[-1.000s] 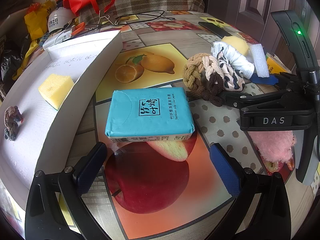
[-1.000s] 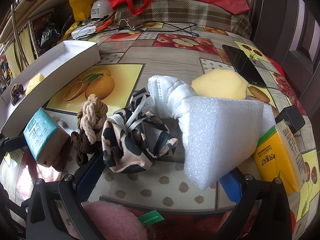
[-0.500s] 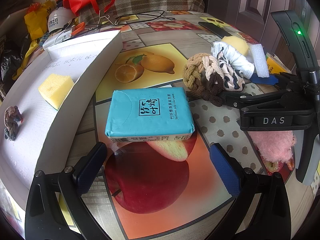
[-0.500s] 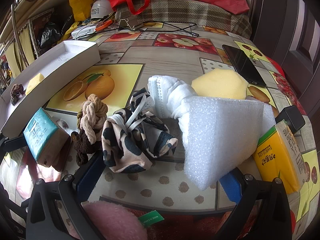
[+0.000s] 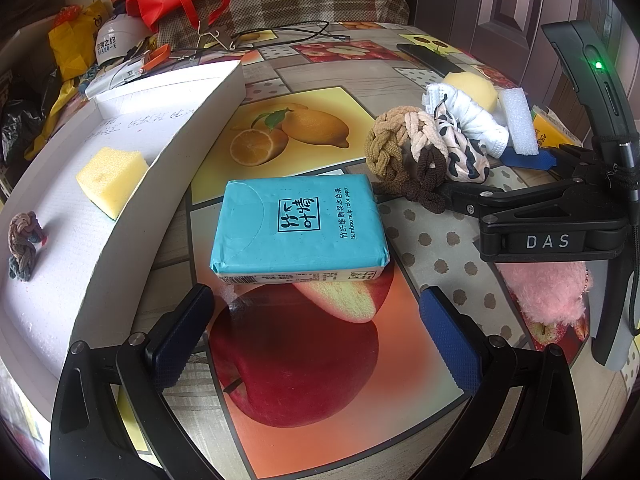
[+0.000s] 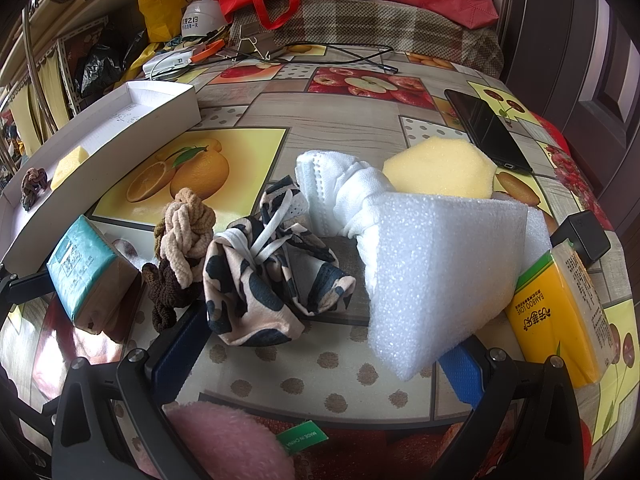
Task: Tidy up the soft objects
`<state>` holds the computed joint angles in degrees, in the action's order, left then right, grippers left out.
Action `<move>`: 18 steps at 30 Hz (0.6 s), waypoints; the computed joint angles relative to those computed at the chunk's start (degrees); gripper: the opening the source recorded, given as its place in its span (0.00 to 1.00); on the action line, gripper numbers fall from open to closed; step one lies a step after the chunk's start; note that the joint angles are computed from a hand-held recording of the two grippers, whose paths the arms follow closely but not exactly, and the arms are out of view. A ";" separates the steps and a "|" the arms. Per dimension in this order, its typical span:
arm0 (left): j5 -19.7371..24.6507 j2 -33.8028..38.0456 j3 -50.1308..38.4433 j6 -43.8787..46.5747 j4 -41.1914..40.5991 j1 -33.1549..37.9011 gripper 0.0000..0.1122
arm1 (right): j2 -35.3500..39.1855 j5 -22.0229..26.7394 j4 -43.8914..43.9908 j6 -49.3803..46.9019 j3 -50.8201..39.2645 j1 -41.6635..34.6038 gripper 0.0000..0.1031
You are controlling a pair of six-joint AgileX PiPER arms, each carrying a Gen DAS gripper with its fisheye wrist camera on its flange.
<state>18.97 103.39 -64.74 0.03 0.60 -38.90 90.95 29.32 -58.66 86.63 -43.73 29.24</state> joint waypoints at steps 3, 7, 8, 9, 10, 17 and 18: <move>0.01 0.00 0.00 0.13 -0.13 0.03 0.92 | 0.01 -0.02 -0.03 0.03 0.01 0.00 1.00; 0.02 0.02 -0.03 -0.01 0.01 0.00 0.92 | 0.03 0.01 0.05 -0.04 -0.06 0.02 1.00; 0.02 0.02 -0.03 -0.01 0.01 0.00 0.92 | 0.03 0.01 0.05 -0.04 -0.06 0.02 1.00; 0.02 0.02 -0.03 -0.01 0.01 0.00 0.92 | -0.03 -0.05 -0.01 -0.01 0.04 -0.03 1.00; 0.02 0.02 -0.03 -0.01 0.01 0.00 0.92 | -0.03 -0.05 -0.01 -0.01 0.04 -0.03 1.00; 0.03 0.03 -0.02 -0.26 0.26 -0.03 0.92 | 0.02 0.02 0.07 -0.06 -0.06 0.01 1.00; 0.07 0.03 -0.05 -0.18 0.16 -0.03 0.92 | 0.00 0.01 0.05 -0.05 -0.04 0.00 1.00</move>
<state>19.04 103.41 -64.79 -0.15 0.76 -38.93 90.94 29.33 -58.61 86.57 -43.77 29.24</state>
